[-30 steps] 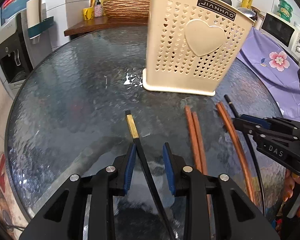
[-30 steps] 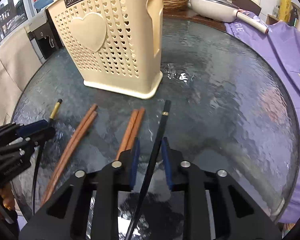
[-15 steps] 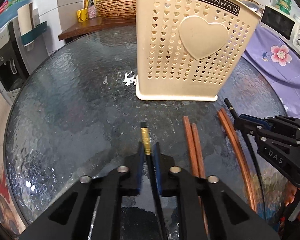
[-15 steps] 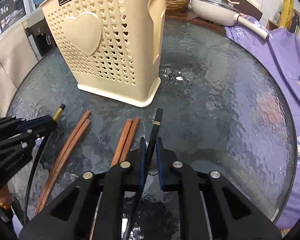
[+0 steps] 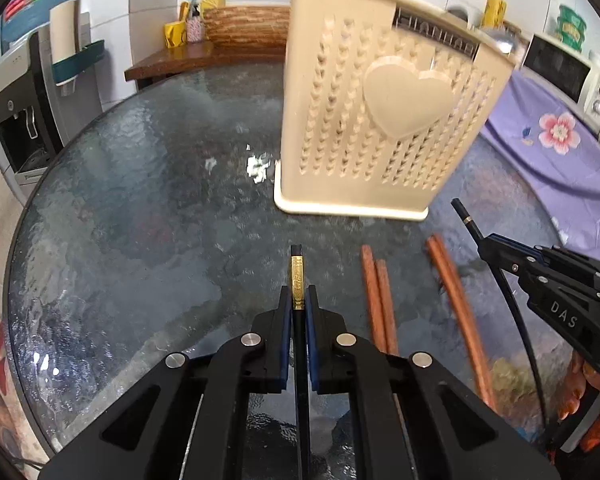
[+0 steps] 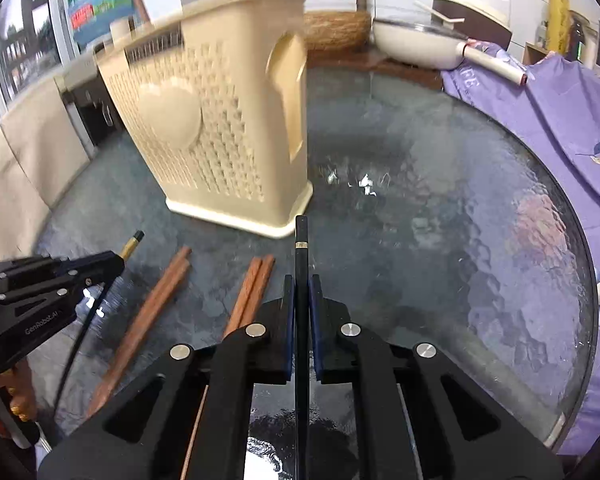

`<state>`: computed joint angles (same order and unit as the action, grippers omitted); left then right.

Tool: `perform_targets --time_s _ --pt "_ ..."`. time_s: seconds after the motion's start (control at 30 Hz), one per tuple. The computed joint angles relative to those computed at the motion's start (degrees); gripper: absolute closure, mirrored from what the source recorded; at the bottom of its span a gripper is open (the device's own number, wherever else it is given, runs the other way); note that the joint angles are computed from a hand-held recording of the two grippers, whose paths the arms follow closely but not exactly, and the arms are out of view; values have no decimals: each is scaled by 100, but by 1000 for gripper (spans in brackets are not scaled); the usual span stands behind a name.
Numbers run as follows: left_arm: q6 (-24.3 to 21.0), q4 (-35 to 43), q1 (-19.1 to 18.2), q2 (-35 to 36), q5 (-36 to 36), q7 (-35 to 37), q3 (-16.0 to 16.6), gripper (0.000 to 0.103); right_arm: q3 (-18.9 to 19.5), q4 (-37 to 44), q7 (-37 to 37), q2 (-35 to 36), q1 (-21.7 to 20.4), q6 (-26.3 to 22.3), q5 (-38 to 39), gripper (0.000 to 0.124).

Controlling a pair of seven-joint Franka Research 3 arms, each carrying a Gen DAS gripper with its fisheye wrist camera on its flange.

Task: Organize utensils
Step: 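Lift the chopstick with the left tool while the right tool lifts its chopstick, both dropping into the holder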

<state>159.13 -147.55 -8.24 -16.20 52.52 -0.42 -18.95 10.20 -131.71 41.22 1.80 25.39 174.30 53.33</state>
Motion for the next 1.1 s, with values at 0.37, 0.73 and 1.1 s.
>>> perform_targets --time_s 0.37,0.73,1.1 --pt "549 -358 519 -1573 894 -1081 -506 96 -610 -23 -2797 -1148 -229 -2197 3227 116" --pt "1188 -475 985 -2270 656 -865 -932 96 -838 -353 -3424 -1967 -302 -2831 3238 116" --pt "1361 -532 1177 -2669 -105 -75 -1154 96 -903 -447 -3696 -2409 -211 -2872 3167 116"
